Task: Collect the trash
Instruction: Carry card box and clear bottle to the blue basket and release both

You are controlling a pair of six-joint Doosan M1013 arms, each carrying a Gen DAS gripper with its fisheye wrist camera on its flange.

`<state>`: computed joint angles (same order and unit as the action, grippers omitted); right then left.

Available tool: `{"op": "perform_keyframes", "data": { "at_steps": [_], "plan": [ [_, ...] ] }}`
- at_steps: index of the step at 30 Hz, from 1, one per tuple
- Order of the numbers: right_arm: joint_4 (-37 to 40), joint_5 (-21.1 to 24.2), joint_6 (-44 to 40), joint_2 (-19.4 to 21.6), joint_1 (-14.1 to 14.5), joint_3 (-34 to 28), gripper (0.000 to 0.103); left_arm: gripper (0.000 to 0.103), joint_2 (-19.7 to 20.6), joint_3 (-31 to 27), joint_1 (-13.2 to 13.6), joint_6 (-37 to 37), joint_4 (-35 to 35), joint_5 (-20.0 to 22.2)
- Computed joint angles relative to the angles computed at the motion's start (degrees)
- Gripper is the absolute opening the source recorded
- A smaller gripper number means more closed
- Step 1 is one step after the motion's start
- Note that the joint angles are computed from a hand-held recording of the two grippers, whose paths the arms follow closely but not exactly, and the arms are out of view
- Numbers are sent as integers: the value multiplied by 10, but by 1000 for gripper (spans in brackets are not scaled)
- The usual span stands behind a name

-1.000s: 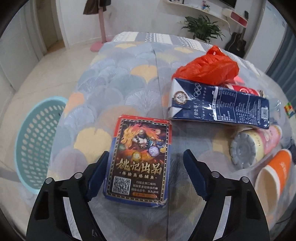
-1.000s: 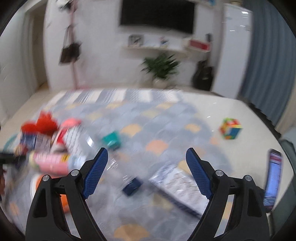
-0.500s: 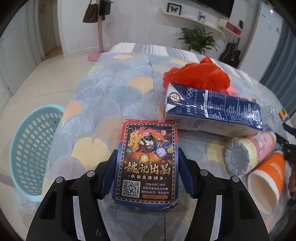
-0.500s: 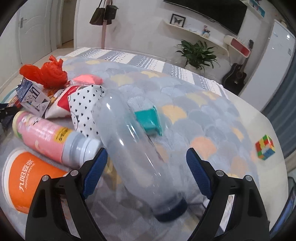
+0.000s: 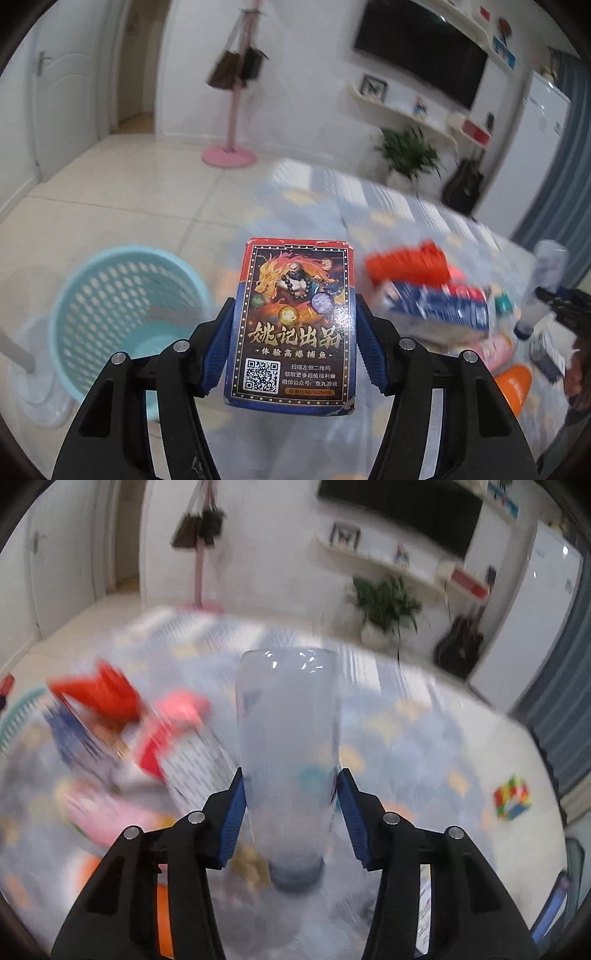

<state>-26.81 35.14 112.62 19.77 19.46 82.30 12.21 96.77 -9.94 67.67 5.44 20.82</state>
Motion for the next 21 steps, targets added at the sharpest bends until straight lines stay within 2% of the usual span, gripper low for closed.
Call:
{"op": "perform_keyframes", "data": {
  "at_steps": [5,8,11,15,17,19,21],
  "plan": [
    [41,-42,-51,6,42,-52,45,59,-27,13,33,-107,91,-26],
    [115,-63,-112,20,66,-82,45,59,-40,23,56,-205,170,-29],
    [222,-73,-195,44,86,-116,45,59,-47,33,75,-313,256,-31],
    [367,-57,-305,83,107,-164,45,59,-45,39,91,-398,320,-1],
    [444,-30,-360,109,117,-194,45,59,-38,39,98,-413,330,14],
    [468,-3,-376,133,129,-222,45,59,-28,37,105,-402,314,29],
    [449,18,-361,160,144,-248,45,59,-20,37,113,-377,277,33]
  ]
}}
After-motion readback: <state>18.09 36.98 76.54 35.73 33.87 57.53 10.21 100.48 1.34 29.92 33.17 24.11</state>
